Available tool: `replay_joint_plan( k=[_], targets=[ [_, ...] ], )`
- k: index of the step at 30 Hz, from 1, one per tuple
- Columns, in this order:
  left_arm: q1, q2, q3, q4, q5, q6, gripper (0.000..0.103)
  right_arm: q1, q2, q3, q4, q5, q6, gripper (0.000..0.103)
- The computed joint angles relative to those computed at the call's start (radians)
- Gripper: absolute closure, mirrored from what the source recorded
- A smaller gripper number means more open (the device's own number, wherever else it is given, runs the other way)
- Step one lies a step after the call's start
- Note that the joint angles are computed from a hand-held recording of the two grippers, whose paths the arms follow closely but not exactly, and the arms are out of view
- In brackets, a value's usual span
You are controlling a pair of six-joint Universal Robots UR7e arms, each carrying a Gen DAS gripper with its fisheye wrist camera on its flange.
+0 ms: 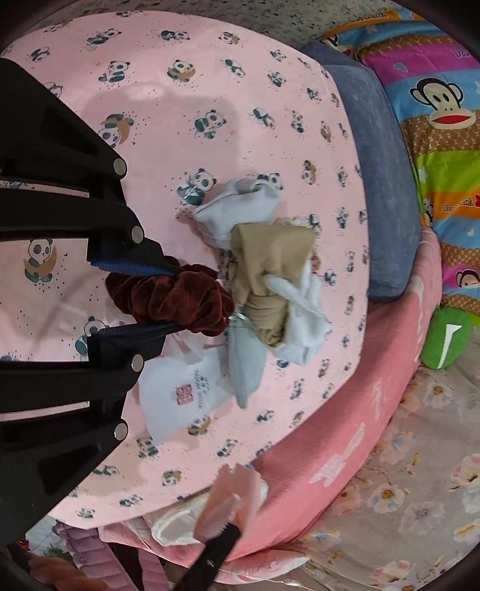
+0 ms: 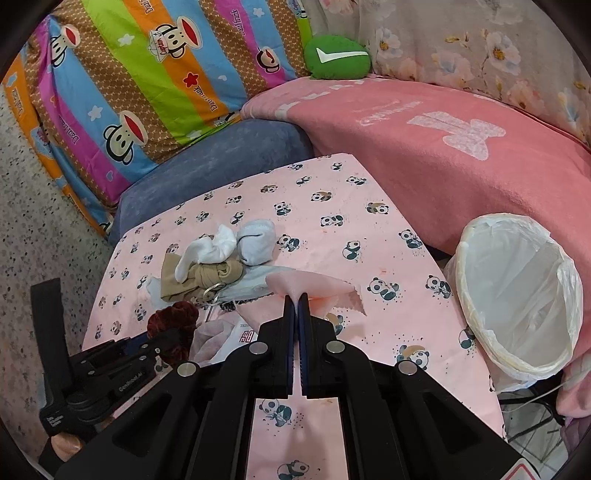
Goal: Collect trash
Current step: 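Close the left gripper on the dark red scrunchie and lift it, then carry the scrunchie and pink wrapper to the wastebasket with both tools and release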
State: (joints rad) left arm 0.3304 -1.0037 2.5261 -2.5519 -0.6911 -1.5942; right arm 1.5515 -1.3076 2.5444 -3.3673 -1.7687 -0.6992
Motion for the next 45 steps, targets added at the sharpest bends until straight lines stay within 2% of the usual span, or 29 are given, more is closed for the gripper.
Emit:
replay_joint_plan(
  k=[4, 8, 13, 20, 29, 35, 43, 44, 45],
  targets=[
    [-0.033, -0.039, -0.041, 0.117, 0.033, -0.027, 0.081, 0.000, -0.027, 0.003, 0.015, 0.015, 0.000, 0.099],
    [-0.044, -0.035, -0.104, 0.155, 0.067, 0.016, 0.081, -0.005, -0.061, -0.002, 0.038, 0.034, 0.002, 0.099],
    [-0.029, 0.034, -0.183, 0.065, 0.099, 0.150, 0.081, -0.031, -0.117, -0.017, 0.065, 0.061, 0.002, 0.099],
    [0.018, 0.192, -0.331, -0.138, 0.106, 0.431, 0.081, -0.106, -0.208, -0.051, 0.110, 0.104, -0.002, 0.099],
    [0.075, 0.382, -0.539, -0.330, 0.033, 0.746, 0.081, -0.220, -0.273, -0.115, 0.144, 0.149, 0.014, 0.099],
    [0.107, 0.474, -0.661, -0.359, -0.022, 0.864, 0.081, -0.292, -0.279, -0.167, 0.160, 0.162, 0.032, 0.099],
    [0.138, 0.561, -0.789, -0.352, -0.082, 0.952, 0.080, -0.352, -0.253, -0.230, 0.174, 0.166, 0.041, 0.099],
    [0.143, 0.569, -0.800, -0.361, -0.099, 0.964, 0.076, -0.358, -0.248, -0.238, 0.173, 0.167, 0.041, 0.097],
    [0.146, 0.574, -0.809, -0.358, -0.106, 0.960, 0.066, -0.359, -0.244, -0.241, 0.166, 0.165, 0.043, 0.094]
  ],
)
